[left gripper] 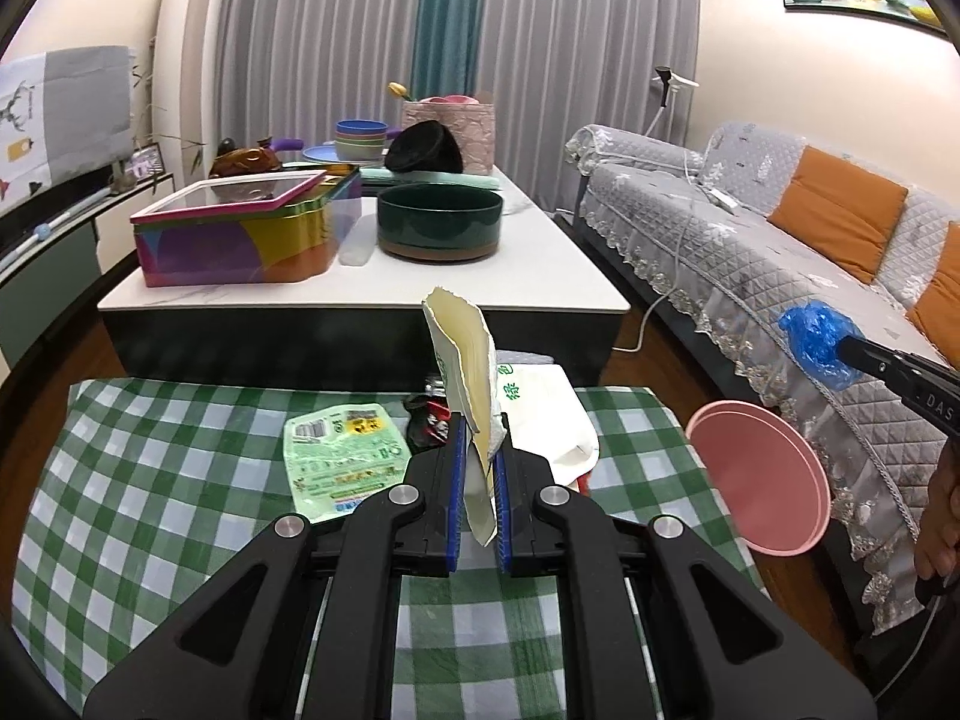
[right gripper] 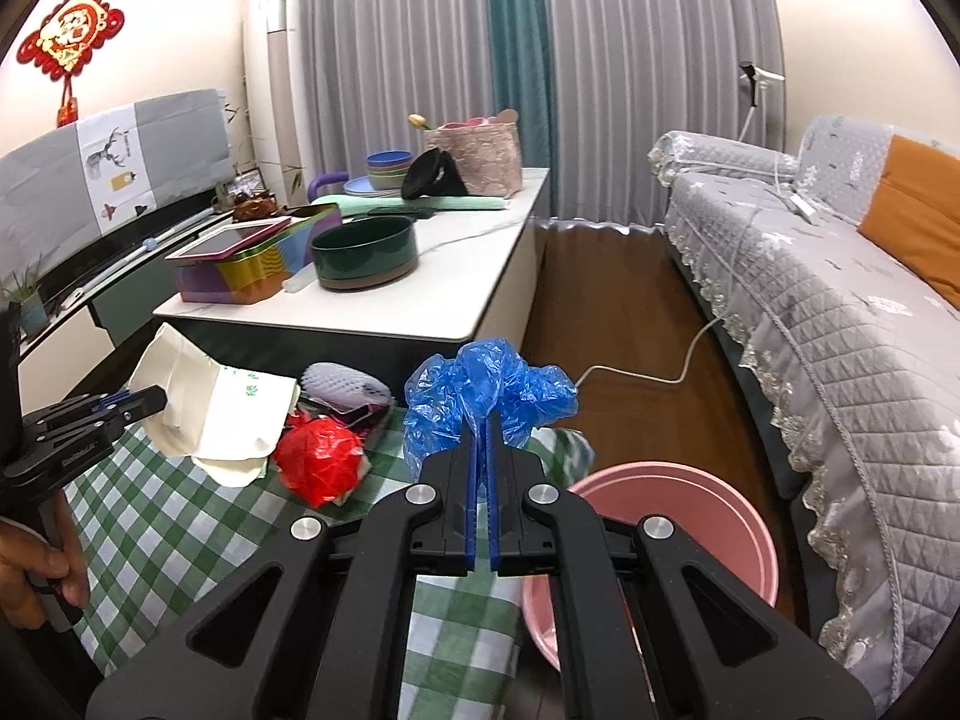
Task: Collect trash
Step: 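Carry the tissue box and blue bag in both tools over the pink bin, then open both tools to drop the tissue box and blue bag into the bin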
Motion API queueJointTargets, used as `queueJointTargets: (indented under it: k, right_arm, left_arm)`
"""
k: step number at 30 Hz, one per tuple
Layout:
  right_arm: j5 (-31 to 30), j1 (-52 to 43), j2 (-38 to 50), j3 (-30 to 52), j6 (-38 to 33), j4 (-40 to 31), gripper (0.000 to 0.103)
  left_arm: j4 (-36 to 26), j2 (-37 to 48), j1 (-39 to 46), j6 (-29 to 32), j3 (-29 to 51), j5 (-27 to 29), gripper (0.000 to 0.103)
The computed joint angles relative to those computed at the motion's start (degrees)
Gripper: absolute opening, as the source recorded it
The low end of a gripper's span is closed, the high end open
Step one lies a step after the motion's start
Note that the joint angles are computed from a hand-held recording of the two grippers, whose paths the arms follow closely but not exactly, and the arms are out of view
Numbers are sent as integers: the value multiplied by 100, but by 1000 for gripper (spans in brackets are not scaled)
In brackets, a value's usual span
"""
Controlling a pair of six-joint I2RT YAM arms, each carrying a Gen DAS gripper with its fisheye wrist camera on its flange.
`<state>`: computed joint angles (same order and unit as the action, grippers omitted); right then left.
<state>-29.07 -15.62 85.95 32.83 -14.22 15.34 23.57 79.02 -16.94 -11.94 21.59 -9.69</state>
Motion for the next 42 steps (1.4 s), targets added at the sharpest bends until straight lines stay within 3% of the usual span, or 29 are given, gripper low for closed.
queueJointTargets:
  k: [16, 29, 42]
  right_arm:
    - [-317, -1071, 211, 273, -154, -121, 3]
    - [-29, -1600, 1049, 891, -320, -28, 3]
    - [-115, -1926, 1780, 1405, -504, -118, 3]
  left_arm:
    - [-472, 373, -1065, -506, 680, -357, 9]
    - [-365, 1991, -1959, -781, 2042, -489, 9]
    - [-597, 3381, -2393, -790, 3429, -483, 9]
